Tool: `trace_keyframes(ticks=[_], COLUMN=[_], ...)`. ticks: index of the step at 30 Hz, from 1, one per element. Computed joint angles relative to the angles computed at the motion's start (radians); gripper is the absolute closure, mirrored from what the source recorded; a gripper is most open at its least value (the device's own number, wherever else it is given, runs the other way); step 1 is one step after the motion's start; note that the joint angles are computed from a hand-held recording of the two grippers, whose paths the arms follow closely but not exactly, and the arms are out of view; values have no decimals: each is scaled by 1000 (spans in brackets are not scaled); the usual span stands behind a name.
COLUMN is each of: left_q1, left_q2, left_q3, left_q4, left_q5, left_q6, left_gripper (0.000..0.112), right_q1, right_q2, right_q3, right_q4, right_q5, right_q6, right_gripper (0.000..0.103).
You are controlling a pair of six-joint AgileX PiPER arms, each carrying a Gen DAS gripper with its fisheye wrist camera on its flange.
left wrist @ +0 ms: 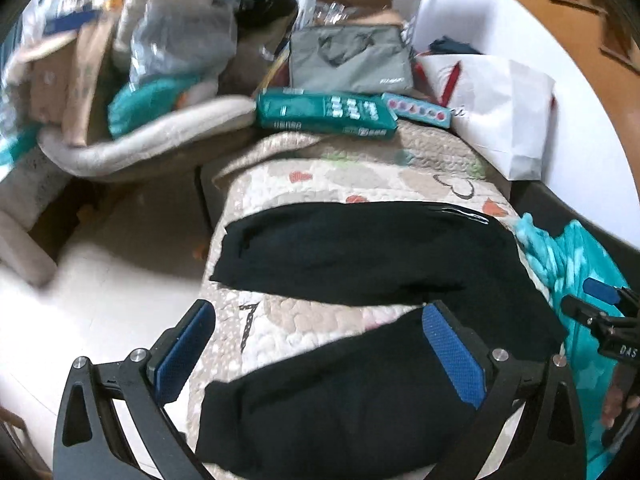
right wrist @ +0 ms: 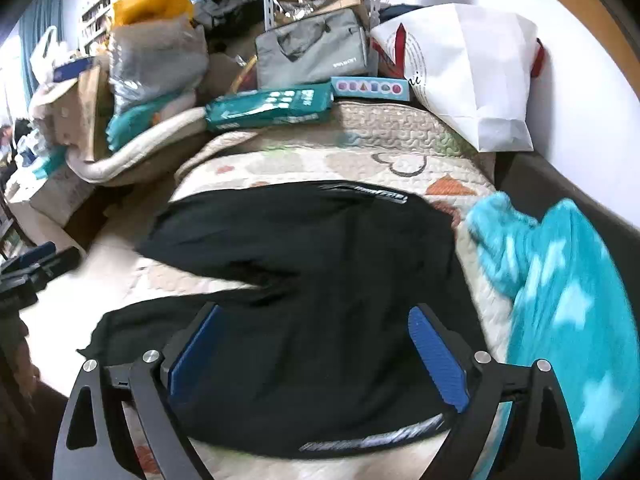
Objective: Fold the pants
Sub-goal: 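Lower both tools onto the pants hem and close both grippers on it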
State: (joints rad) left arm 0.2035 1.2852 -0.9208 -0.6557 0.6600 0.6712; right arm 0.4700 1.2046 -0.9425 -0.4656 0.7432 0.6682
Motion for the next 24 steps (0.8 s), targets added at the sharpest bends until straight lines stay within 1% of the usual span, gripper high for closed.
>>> trace_keyframes(ticks=[1, 3, 4, 5, 7, 8, 9, 12, 16, 18, 22, 23, 24], left_q1=[25, 45, 62, 68, 75, 74, 73, 65, 32, 14, -16, -23, -33], left_q2=[84, 189, 269, 310, 428, 508, 553, 739, 914, 994, 1093, 1106, 1104], left_q3=[-57, -126, -184, -215, -315, -394, -442, -649, -878, -988, -1109, -1123, -1111], left_q4=[-37, -68, -102, -117, -137, -134, -133, -123, -73, -37, 24, 32, 42], left_q5=[36, 71, 97, 108, 134, 157, 175, 229, 243, 254, 255, 250, 227], left_q6=[29, 43, 70, 83, 100, 92, 84, 31, -65, -99, -119, -118, -105], left_gripper=[9, 9, 9, 9, 13, 19, 24, 32, 32, 32, 32, 32, 32], right_q1=[-51, -157, -196, -231, -288, -311, -323, -352, -374, -385, -384, -380, -374], right_q2=[23, 99, 124, 164, 264, 327, 369, 527, 713, 796, 953, 984, 1023], right_q3=[-14, -68, -86, -115, -197, -249, -285, -431, -636, -744, -953, -997, -1052], right_q4=[39, 158, 208, 255, 342, 376, 395, 436, 464, 491, 500, 491, 476], right_q5=[-19, -62, -73, -82, -83, -82, -82, -75, -29, 16, 104, 124, 151], right_q6=[-72, -254, -329, -403, -543, -601, -632, -709, -782, -819, -889, -893, -896], right_gripper=[10, 13, 15, 15, 16, 16, 16, 18, 21, 24, 28, 28, 29])
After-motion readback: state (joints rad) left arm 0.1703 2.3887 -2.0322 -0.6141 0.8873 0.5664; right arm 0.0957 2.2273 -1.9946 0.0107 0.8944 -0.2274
